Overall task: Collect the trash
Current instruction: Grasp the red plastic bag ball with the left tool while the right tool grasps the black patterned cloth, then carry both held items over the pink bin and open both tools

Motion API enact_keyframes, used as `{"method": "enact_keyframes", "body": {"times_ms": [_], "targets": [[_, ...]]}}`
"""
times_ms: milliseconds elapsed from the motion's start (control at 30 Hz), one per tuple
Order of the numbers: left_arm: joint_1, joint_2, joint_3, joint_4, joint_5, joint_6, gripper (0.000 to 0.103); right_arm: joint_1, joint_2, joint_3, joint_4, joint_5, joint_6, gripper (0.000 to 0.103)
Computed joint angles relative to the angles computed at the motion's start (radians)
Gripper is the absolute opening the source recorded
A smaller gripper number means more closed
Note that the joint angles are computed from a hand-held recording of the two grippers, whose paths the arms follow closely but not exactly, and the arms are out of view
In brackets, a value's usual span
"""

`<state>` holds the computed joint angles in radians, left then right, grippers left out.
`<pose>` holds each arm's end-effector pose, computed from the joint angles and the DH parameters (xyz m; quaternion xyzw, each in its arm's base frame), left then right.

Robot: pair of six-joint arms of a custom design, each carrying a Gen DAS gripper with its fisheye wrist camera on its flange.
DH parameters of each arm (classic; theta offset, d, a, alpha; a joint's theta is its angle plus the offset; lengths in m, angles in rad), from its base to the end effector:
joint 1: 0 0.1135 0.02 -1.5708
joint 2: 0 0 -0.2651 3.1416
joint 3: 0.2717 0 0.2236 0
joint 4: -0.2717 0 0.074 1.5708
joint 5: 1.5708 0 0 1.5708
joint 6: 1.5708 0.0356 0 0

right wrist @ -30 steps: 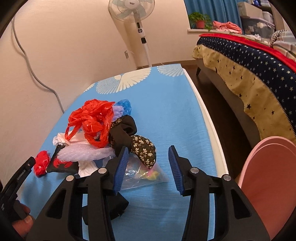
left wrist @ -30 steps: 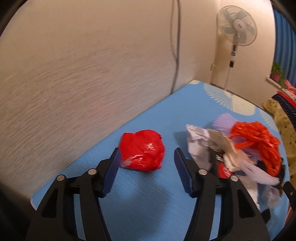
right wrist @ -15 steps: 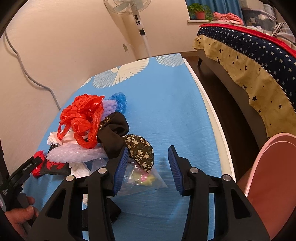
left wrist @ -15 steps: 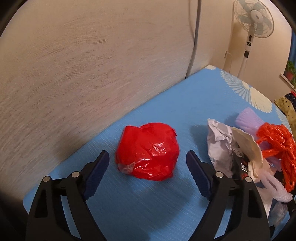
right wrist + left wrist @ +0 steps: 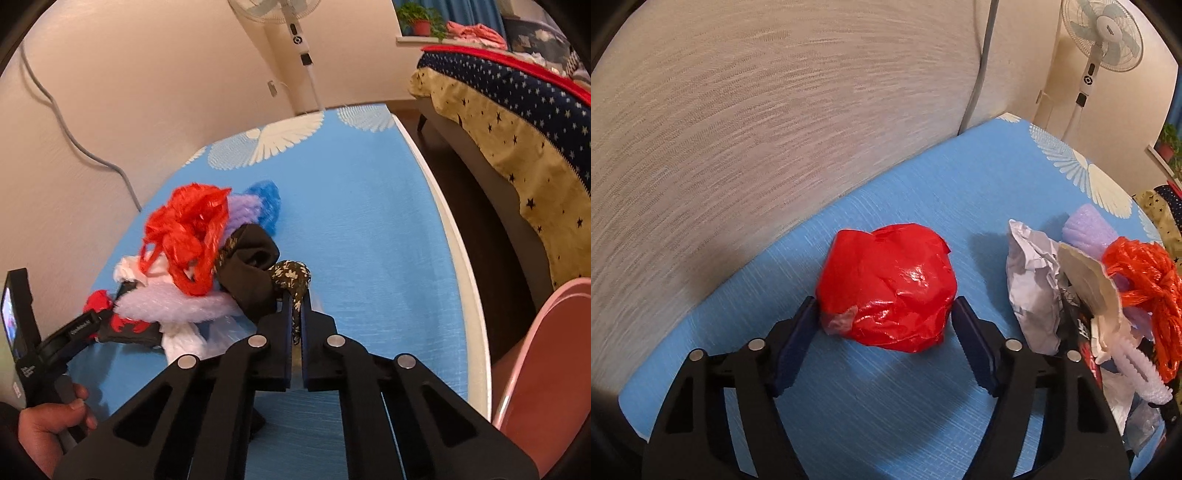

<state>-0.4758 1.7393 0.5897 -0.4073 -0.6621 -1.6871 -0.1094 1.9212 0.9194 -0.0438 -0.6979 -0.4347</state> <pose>0.1955 -0.0761 0.1007 -0.5402 0.7762 0.1470 0.2900 0.3289 -0.0131 0.1257 -0.2345 0.8812 0.2525 0.3237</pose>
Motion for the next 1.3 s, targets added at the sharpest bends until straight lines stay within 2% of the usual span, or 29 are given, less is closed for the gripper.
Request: {"method": "enact_keyframes", "body": {"times_ms": [267,467,700,933,1033,1300], "targets": [[-0.130,-0.086,0.028,-0.159,-0.081,-0.099,0.068,-0.048,-0.134,-0.058,0.009,-0.044,0.006,0.003],[-0.295,-0.121,0.080,-0.329,-0.144,-0.239,0.068,-0.121,-0.227,-0.070,-0.026,-0.088,-0.002,0.003],[-0.456,-0.130,0.148,-0.463,-0.190,-0.356,0.068,-0.252,-0.325,-0.063,-0.132,-0.166,-0.053,0.003],[-0.629,-0.088,0.254,-0.646,-0.217,-0.486,0.068,-0.368,-0.399,-0.040,-0.261,-0.239,-0.127,0.003],[-0.674,-0.075,0.296,-0.694,-0.224,-0.507,0.068,-0.407,-0.432,-0.041,-0.309,-0.261,-0.178,0.003],[-0.727,-0.016,0.426,-0.754,-0.247,-0.471,0.068,-0.516,-0.466,0.002,-0.426,-0.316,-0.294,0.003]]}}
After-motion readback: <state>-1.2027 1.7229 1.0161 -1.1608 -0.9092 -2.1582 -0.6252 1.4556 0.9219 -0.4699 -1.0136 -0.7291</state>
